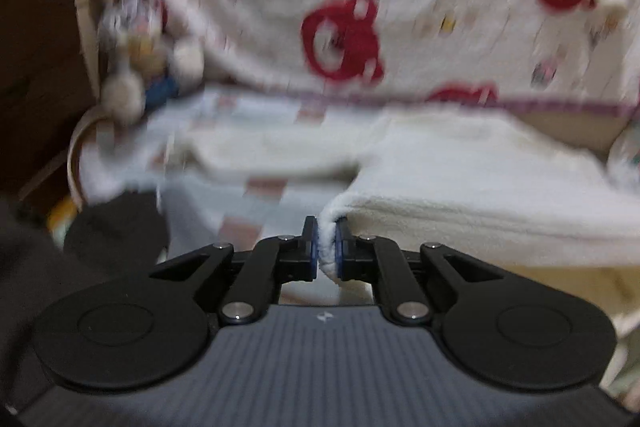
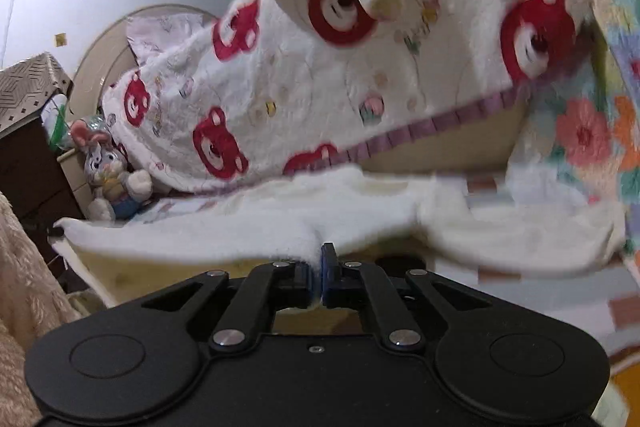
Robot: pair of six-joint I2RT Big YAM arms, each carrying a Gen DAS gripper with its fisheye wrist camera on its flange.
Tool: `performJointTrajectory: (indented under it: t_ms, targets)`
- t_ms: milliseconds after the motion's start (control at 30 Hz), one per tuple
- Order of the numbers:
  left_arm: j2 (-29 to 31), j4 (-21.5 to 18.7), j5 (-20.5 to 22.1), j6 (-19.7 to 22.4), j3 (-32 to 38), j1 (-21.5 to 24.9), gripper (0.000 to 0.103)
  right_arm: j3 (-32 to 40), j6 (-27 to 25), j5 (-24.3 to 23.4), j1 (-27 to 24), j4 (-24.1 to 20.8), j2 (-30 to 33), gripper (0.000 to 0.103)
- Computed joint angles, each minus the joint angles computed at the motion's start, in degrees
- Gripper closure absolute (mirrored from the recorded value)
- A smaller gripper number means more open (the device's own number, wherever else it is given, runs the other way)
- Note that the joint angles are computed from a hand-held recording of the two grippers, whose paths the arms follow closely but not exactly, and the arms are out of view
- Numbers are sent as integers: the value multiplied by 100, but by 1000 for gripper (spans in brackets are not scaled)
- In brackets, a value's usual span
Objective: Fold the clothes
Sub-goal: 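Grasp the sweater hem with the left gripper while the right gripper grasps the hem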
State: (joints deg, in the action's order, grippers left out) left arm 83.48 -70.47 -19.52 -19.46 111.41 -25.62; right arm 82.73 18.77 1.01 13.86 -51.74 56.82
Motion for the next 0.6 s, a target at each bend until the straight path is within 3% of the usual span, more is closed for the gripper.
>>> performJointTrajectory:
  t_ms: [67,233,367,600]
  targets:
    - [-34,-127,26,-1,-79,-20,95,14,-41,199,63,-349,102,99]
    - [-76,-287,80,-78,-153,-2,95,18,-360,313,243,-498,81,99]
    - [31,-626,54,-55,-105,-38,94,-207,-109,27,125,-937,153,99]
    - [247,-1231,283,-119,231,-24,91,-575,-32,-496,47,-1270,-13,99]
